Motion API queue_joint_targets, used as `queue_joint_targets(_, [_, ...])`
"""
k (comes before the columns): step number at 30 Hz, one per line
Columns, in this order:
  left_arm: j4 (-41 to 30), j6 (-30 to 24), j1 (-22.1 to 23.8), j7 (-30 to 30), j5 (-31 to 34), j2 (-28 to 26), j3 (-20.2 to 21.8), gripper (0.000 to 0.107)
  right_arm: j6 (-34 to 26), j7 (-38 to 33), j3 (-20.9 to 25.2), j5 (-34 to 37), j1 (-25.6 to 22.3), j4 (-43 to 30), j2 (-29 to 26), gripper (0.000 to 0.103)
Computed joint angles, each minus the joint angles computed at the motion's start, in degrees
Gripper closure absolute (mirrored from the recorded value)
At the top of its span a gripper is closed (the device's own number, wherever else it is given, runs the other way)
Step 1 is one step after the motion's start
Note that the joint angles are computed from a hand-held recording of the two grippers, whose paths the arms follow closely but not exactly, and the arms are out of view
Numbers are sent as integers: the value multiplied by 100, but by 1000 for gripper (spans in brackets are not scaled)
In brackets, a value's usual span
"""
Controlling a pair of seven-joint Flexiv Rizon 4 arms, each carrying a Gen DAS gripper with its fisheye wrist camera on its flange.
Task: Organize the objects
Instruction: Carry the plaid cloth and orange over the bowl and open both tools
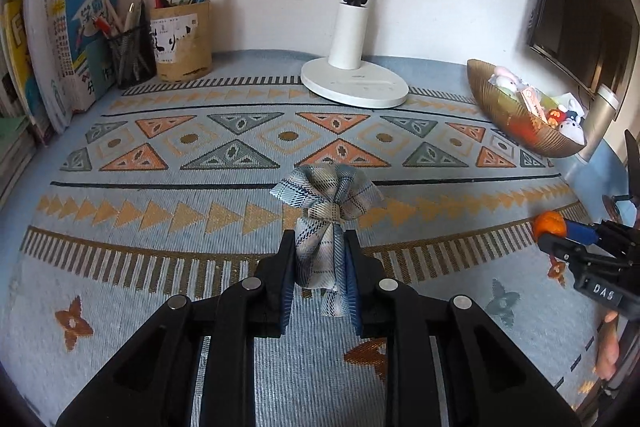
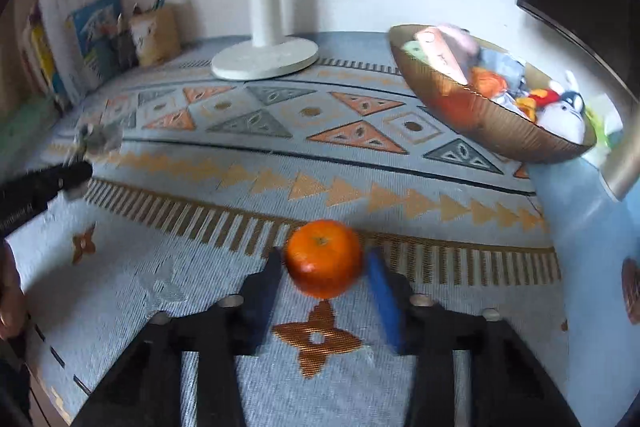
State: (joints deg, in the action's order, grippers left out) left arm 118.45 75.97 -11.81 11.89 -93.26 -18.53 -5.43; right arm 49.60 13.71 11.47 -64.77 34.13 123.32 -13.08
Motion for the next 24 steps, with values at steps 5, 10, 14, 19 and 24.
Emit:
queue_joint_targets(5, [-21,218,-83,33,-64,-37,-7,87,554,682,-112,-830,-195,301,261,65])
queue_joint_targets(10, [20,654,-440,463,-208,57,-19,88,937,1264,-9,-1415,-628,744,913,65])
queue_joint_targets(14, [-13,-274,-440,-140,133,463,-204,88,969,1294,10,-1559,-1164,1015,1795,65])
queue_joint_targets(19, [-700,-651,-782,-816,825,246,-638,88,926,1367,-106,-1382,-1927,974,2202,65])
queue_joint_targets(24, [-1539,-304,-1043,-1465,1788,-563,-957,87,1607,1802,-459,-1468,-2573,763,1863,65])
